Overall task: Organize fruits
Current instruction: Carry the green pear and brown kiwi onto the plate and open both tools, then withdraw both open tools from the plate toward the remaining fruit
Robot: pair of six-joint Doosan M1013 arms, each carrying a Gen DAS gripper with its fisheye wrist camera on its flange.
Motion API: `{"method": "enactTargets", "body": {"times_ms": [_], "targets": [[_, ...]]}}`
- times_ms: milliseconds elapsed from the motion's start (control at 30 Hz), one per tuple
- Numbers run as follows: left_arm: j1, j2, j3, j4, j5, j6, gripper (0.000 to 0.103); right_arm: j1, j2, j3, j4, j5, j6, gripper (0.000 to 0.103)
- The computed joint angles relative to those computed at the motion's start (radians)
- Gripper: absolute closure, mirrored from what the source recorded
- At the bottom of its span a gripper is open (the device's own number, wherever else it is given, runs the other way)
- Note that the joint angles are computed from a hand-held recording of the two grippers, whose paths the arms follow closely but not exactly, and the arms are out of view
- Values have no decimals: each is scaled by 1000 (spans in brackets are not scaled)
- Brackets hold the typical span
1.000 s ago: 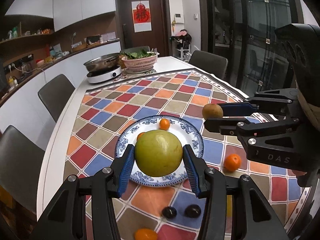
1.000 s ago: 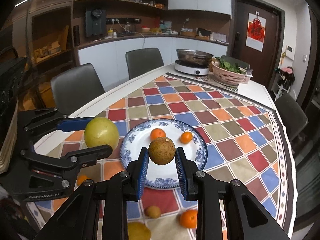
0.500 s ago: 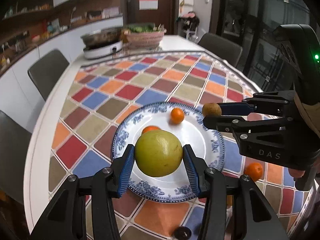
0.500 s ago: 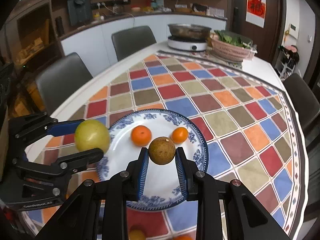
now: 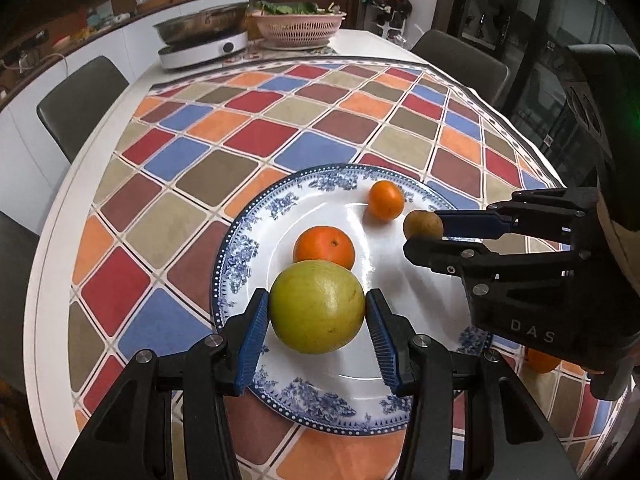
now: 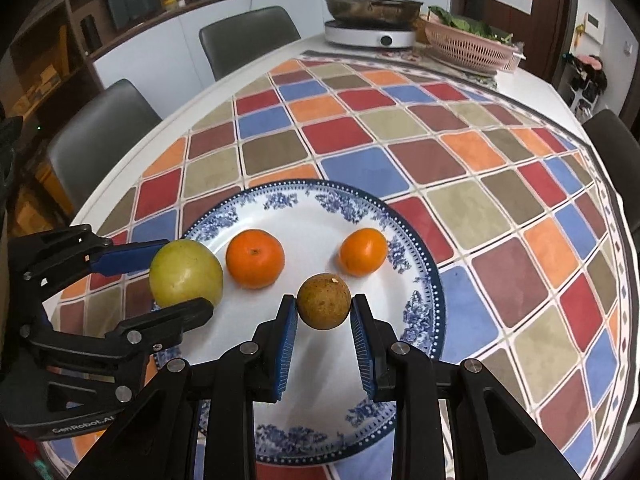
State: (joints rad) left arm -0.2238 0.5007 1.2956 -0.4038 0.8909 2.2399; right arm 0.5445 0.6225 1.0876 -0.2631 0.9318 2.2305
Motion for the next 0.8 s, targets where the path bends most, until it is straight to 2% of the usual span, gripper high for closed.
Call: {"method": "enactTargets", "body": {"times_ms": [333, 400, 433, 467, 633, 800], "targets": [[-2, 11, -22, -7, -10, -13, 55, -8, 16, -12, 7, 12, 7, 74], [-2, 5, -18, -7, -22, -11, 55, -9, 14, -10, 17, 7, 6, 71], [-1, 1, -15, -4, -27, -14, 54, -9, 12, -9, 14, 6, 12, 62], [0, -3, -11, -1, -32, -17, 54, -7, 8, -5, 3, 1, 25, 58], [5, -39, 27, 9, -72, -19, 52, 10, -17, 18, -79, -2, 80, 58], [9, -87, 78, 5, -133, 2, 48, 29, -50, 50, -142, -22, 133, 52]]}}
